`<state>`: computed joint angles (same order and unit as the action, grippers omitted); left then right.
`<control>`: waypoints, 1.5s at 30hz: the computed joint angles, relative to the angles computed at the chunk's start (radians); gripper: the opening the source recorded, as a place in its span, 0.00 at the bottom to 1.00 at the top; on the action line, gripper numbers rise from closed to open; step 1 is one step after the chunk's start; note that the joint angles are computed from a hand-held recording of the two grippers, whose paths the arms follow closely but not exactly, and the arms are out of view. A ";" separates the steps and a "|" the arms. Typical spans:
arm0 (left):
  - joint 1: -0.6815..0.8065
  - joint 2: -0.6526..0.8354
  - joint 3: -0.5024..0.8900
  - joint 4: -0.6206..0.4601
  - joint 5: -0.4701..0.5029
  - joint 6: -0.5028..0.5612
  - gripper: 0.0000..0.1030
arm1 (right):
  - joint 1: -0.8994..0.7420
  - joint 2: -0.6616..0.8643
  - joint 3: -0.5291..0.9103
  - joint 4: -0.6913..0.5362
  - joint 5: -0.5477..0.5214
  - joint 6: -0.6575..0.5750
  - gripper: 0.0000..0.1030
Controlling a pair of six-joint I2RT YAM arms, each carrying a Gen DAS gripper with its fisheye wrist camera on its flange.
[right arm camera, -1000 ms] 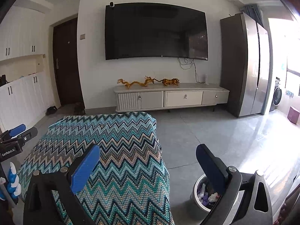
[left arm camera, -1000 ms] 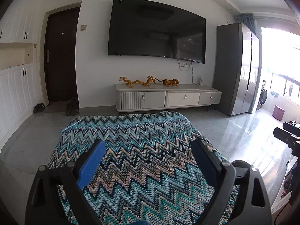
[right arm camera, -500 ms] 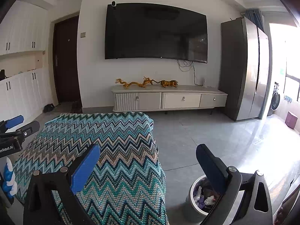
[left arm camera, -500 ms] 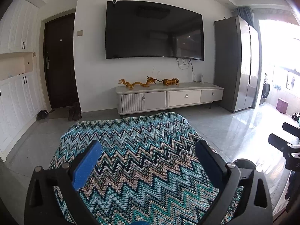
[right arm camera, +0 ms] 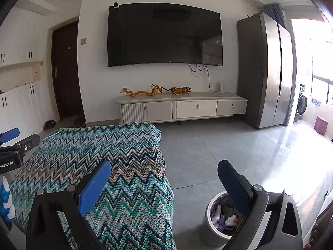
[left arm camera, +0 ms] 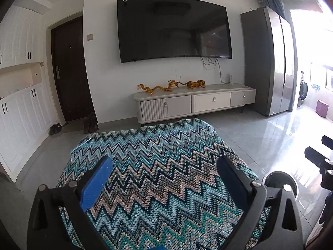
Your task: Collect trash
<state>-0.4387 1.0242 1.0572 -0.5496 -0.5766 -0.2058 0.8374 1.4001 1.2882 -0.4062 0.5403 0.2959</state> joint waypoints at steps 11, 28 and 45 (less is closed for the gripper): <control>-0.003 0.053 0.008 0.037 -0.014 0.007 0.98 | -0.048 -0.003 -0.030 0.020 -0.028 0.010 1.00; -0.003 0.063 0.009 0.054 -0.001 0.011 0.98 | -0.050 -0.006 -0.038 0.022 -0.015 0.008 1.00; -0.040 0.020 0.009 0.058 -0.051 0.019 0.98 | -0.049 -0.065 -0.058 0.015 0.049 0.010 1.00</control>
